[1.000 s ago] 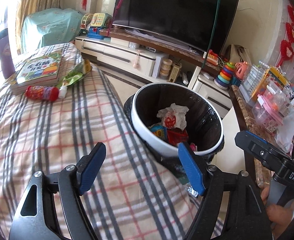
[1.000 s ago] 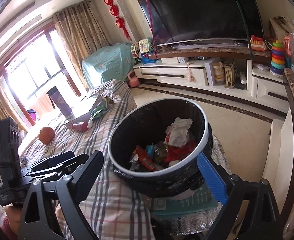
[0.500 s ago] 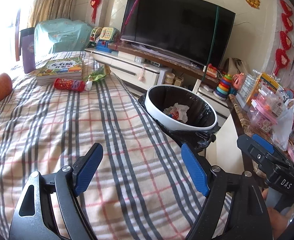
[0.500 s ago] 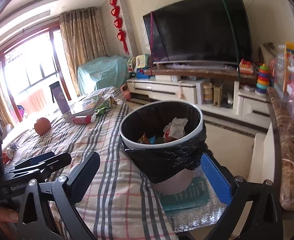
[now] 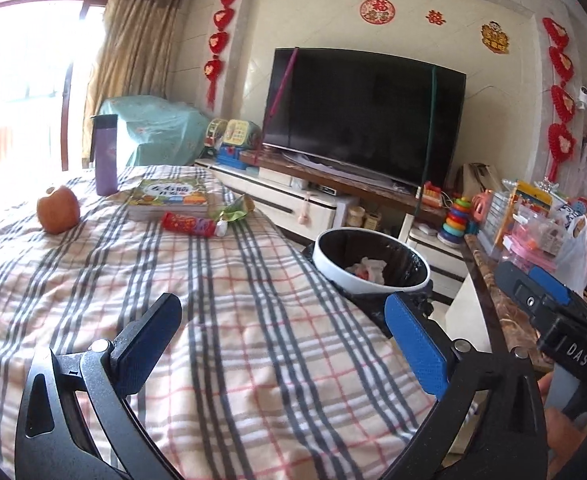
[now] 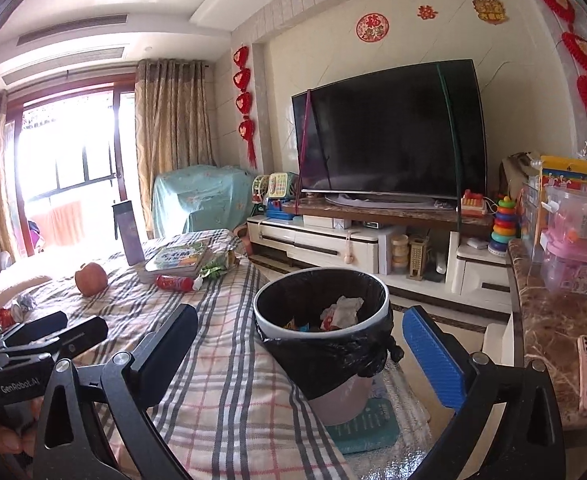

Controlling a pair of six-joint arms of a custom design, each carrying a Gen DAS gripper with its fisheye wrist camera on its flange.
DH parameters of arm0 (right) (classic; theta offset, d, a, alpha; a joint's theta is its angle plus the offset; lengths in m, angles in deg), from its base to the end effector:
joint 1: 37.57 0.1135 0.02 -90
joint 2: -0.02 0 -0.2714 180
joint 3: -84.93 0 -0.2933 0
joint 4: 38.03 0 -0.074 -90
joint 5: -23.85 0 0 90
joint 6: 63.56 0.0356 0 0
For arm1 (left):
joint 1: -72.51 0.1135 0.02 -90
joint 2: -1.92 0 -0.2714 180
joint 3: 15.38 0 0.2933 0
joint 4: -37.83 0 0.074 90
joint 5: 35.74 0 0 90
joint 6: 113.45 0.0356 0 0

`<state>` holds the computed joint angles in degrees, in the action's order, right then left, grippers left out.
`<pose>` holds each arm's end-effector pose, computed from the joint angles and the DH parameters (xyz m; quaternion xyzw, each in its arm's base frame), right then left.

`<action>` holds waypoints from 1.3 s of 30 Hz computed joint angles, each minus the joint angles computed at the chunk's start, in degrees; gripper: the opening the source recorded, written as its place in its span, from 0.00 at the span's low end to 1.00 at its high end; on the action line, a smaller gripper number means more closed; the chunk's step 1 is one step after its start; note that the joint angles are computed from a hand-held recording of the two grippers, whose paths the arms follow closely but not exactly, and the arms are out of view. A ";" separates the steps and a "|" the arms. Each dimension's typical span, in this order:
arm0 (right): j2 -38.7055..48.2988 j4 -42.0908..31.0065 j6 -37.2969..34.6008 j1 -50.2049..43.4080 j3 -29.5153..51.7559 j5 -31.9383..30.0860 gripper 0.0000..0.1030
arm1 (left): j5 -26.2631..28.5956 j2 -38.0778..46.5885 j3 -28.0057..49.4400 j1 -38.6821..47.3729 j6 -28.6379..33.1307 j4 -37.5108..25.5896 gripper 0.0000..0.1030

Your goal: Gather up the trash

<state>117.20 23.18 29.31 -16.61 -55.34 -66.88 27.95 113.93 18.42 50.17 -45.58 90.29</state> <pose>0.2921 0.1124 0.0380 -0.1295 0.7893 0.1289 0.5861 0.2622 -0.0907 0.0320 -0.1195 0.8249 -0.0175 0.5522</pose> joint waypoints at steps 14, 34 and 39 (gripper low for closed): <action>7.06 5.07 -2.61 1.68 0.42 4.53 1.00 | -11.27 8.87 0.98 -4.87 0.88 4.78 1.00; 9.18 9.33 -1.24 0.52 -0.68 4.13 1.00 | -15.02 7.85 0.54 -7.08 -0.19 3.36 1.00; 9.61 10.25 -0.79 0.05 -0.95 3.43 1.00 | -15.71 8.00 0.60 -7.46 0.10 3.61 1.00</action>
